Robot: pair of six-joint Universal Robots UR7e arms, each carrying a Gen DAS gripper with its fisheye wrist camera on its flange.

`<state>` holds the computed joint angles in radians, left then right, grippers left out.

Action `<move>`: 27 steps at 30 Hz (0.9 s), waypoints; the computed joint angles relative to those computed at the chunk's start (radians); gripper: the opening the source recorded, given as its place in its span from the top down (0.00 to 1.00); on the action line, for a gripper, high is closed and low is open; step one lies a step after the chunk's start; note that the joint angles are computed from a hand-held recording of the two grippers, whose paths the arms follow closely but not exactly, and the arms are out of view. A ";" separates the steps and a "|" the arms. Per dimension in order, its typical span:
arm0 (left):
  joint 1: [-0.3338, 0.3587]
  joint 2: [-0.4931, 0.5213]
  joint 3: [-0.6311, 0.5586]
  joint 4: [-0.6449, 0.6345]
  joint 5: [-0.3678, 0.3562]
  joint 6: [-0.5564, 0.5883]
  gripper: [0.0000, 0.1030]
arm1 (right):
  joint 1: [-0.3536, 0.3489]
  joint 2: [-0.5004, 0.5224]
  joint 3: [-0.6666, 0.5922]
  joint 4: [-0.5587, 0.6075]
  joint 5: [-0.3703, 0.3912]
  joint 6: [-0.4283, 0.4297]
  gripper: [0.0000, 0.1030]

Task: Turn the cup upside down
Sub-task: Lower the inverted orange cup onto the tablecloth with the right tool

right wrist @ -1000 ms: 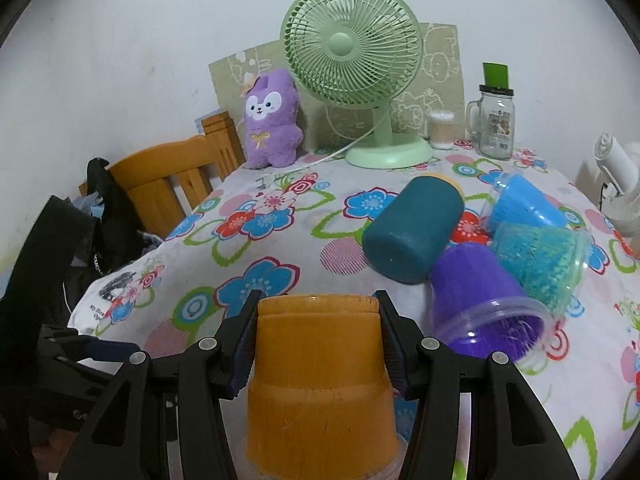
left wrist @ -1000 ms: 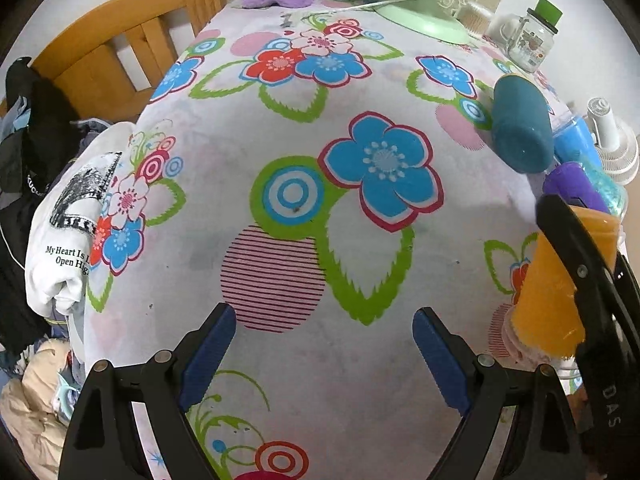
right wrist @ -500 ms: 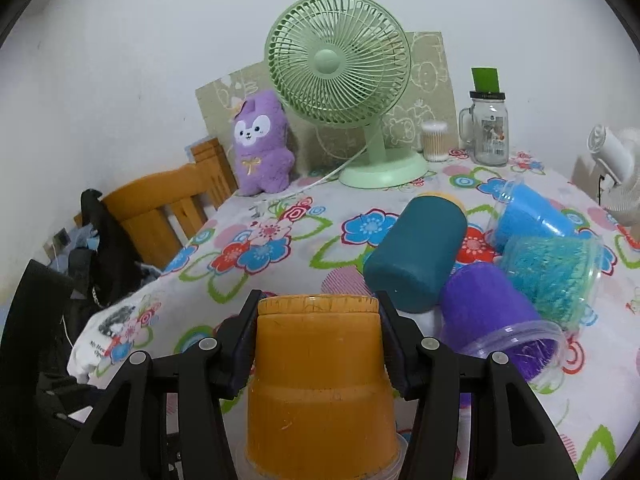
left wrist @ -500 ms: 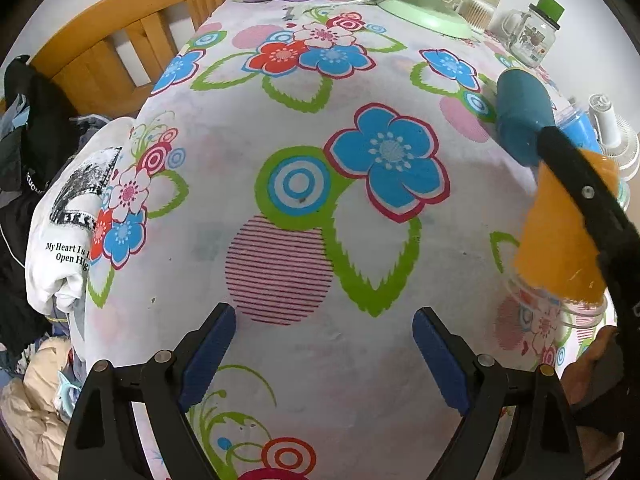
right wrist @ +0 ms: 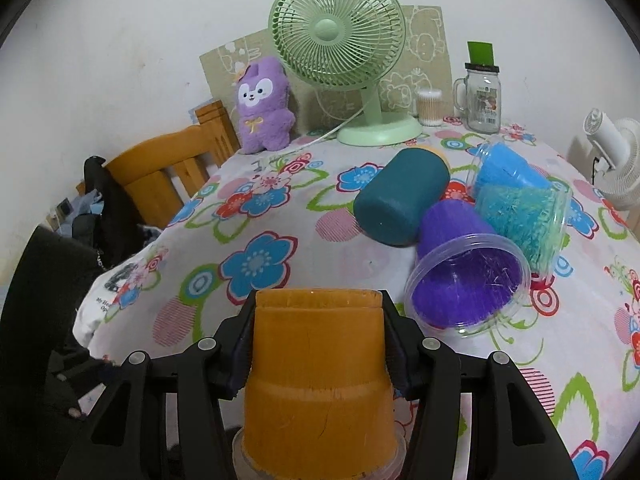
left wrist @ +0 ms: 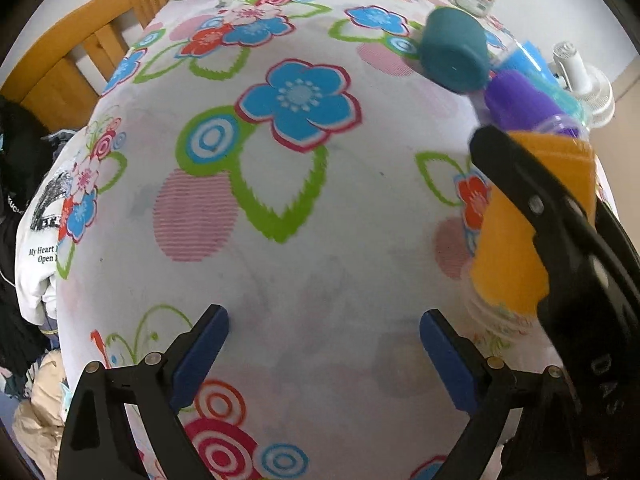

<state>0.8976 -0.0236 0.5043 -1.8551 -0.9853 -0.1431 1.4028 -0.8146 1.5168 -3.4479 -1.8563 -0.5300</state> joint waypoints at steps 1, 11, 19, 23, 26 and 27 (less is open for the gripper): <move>0.000 -0.007 0.009 0.005 -0.012 -0.002 0.05 | 0.001 0.000 -0.003 0.002 -0.003 0.003 0.44; -0.007 0.011 -0.004 -0.012 -0.024 -0.029 0.05 | 0.004 -0.023 0.025 0.016 -0.009 0.054 0.42; 0.007 0.074 -0.140 0.015 -0.015 -0.044 0.06 | 0.012 -0.048 0.049 0.027 -0.036 0.028 0.43; 0.008 0.044 -0.108 0.009 0.014 -0.018 0.05 | 0.014 -0.039 0.047 0.018 -0.051 0.010 0.43; 0.013 0.017 -0.076 0.013 0.024 -0.023 0.06 | 0.019 -0.034 0.048 0.010 -0.066 0.006 0.40; 0.012 0.009 -0.061 0.012 0.029 -0.025 0.05 | 0.022 -0.035 0.044 0.027 -0.079 0.016 0.33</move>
